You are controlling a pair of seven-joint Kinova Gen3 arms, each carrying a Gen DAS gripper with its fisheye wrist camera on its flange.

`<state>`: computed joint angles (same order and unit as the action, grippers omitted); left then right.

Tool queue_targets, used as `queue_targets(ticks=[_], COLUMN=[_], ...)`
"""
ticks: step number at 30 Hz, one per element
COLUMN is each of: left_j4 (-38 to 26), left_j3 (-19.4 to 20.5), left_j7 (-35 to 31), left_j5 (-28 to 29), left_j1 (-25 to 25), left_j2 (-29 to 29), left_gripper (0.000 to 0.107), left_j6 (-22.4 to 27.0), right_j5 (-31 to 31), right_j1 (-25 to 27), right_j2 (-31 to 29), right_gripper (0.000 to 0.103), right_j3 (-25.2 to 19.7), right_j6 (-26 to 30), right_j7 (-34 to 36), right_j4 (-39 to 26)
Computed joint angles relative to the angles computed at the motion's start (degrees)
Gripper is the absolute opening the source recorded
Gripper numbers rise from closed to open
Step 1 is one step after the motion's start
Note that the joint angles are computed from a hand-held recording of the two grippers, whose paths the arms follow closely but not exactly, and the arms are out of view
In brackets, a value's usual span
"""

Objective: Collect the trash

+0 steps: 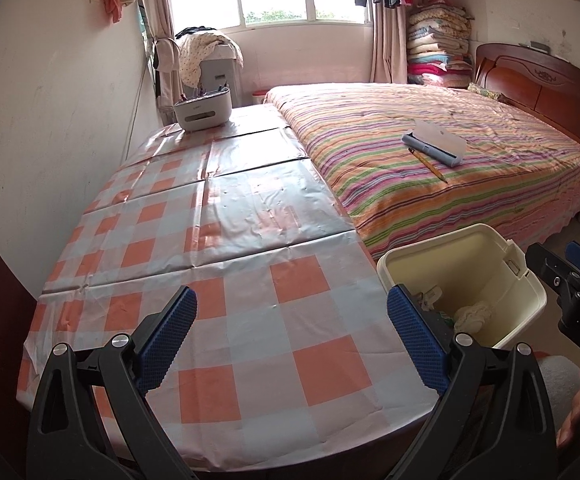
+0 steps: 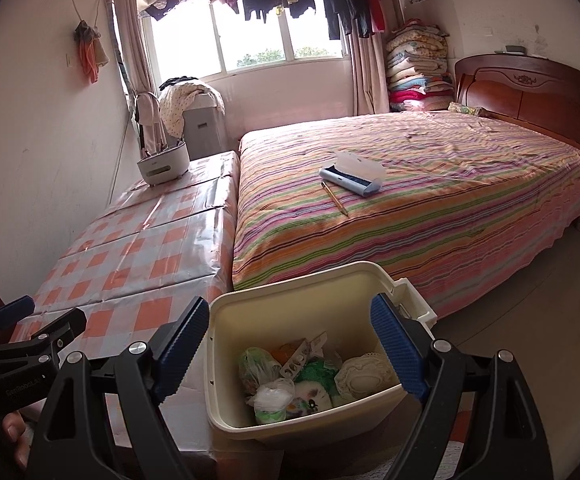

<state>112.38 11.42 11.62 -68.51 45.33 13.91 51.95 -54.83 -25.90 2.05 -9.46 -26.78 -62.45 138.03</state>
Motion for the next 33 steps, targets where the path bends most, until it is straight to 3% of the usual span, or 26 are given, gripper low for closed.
queue_targets(ticks=[23,33], left_j4=[0.6,-0.5], left_j3=[-0.1,-0.4], left_j7=[0.1,-2.8], left_j5=[1.0,2.4], left_j1=[-1.6,-1.3], left_j2=[-0.9,-0.1], left_gripper=[0.095,0.095], left_j6=[-1.4,-2.2], right_j5=[-1.6,0.5], right_j1=[-0.7,-0.6], right_j2=[1.0,1.3], right_gripper=[0.080,0.080], right_j3=[0.8,1.4], right_j6=[1.4,1.6], right_j7=[1.8,-0.4], right_j4=[-1.1,-0.7])
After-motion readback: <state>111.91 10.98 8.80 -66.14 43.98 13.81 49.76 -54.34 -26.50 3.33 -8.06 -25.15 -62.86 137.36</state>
